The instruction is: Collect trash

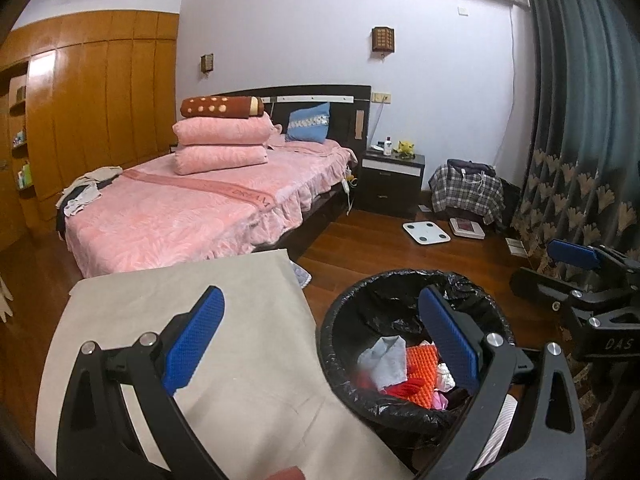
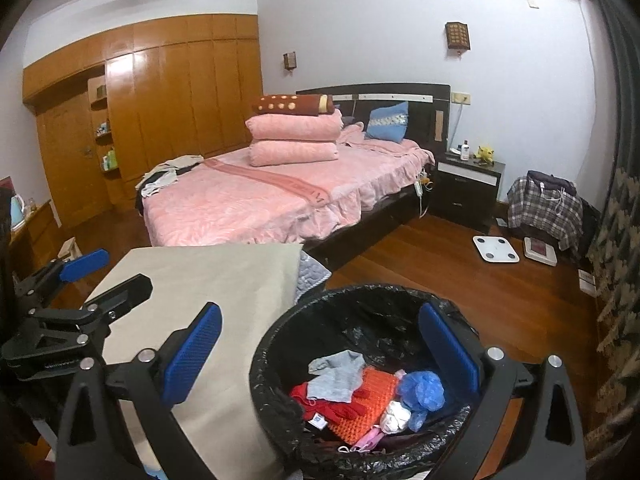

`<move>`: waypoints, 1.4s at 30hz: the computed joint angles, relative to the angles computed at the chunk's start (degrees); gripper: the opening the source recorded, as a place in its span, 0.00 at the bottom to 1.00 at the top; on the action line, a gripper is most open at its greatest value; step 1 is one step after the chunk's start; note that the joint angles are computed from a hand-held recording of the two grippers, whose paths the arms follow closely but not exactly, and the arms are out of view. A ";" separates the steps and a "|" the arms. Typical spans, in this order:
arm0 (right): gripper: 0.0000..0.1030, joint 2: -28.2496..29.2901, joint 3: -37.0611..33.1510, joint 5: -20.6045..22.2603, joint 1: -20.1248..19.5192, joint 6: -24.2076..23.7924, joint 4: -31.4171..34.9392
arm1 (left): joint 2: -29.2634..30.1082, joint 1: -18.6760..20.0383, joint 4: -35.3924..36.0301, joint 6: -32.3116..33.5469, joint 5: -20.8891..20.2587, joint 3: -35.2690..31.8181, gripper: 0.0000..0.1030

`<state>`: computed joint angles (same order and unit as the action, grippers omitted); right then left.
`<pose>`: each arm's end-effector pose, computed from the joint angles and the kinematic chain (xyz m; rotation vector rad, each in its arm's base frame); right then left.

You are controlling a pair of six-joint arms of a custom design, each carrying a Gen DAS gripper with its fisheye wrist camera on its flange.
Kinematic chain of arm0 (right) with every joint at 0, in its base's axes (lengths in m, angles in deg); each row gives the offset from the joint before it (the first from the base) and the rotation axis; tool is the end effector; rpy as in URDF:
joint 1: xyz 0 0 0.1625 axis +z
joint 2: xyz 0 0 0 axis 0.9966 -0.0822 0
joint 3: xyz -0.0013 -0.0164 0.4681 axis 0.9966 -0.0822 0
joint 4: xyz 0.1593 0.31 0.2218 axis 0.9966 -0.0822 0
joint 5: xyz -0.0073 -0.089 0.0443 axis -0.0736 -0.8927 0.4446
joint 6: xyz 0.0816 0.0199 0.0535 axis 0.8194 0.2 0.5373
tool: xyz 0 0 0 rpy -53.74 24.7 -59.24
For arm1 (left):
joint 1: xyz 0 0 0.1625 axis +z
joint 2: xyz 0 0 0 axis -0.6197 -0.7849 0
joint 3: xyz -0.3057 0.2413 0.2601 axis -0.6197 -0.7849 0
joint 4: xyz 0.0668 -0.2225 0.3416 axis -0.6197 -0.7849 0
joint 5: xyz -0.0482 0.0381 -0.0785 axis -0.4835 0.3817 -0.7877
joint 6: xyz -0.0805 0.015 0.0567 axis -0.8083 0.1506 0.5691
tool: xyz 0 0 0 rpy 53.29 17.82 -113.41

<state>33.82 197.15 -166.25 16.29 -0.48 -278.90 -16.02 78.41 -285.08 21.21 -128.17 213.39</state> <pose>0.1501 -0.3834 0.2276 0.1785 -2.0043 1.3502 -0.2756 -0.4703 0.1249 1.2557 2.3490 -1.0209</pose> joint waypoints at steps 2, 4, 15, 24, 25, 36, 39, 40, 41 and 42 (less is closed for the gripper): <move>0.94 0.10 -0.04 -0.17 0.62 -0.01 0.01 | -0.59 -0.28 -0.20 -0.05 0.32 0.47 0.92; 0.94 0.30 -0.17 -0.48 1.24 -0.41 -0.24 | -1.15 -0.38 -0.35 -0.15 0.30 0.90 0.92; 0.94 1.21 -0.60 -1.12 2.25 -0.94 -0.57 | -2.48 -0.66 -1.40 0.03 1.14 2.40 0.92; 0.94 1.66 -1.28 -1.32 2.85 -1.25 -0.08 | -2.49 -0.85 -1.58 -0.01 1.21 2.52 0.92; 0.94 1.65 -1.26 -1.29 2.84 -1.23 -0.10 | -2.49 -0.86 -1.67 0.03 1.22 2.57 0.92; 0.94 1.60 -1.41 -1.35 2.95 -1.51 -0.13 | -2.44 -0.86 -1.67 -0.02 1.28 2.58 0.92; 0.94 1.60 -1.41 -1.33 2.96 -1.48 -0.07 | -2.44 -0.86 -1.71 -0.03 1.26 2.59 0.92; 0.94 1.56 -1.49 -1.40 3.02 -1.50 0.08 | -2.44 -0.89 -1.76 0.02 1.32 2.63 0.92; 0.94 1.60 -1.40 -1.35 2.98 -1.48 -0.07 | -2.41 -0.87 -1.79 0.02 1.31 2.61 0.92; 0.94 1.58 -1.43 -1.36 3.01 -1.50 -0.04 | -2.59 -0.88 -1.66 0.02 1.32 2.63 0.92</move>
<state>35.40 195.73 -167.61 19.30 -1.97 -278.94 -18.61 77.53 -286.74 21.23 -126.85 216.02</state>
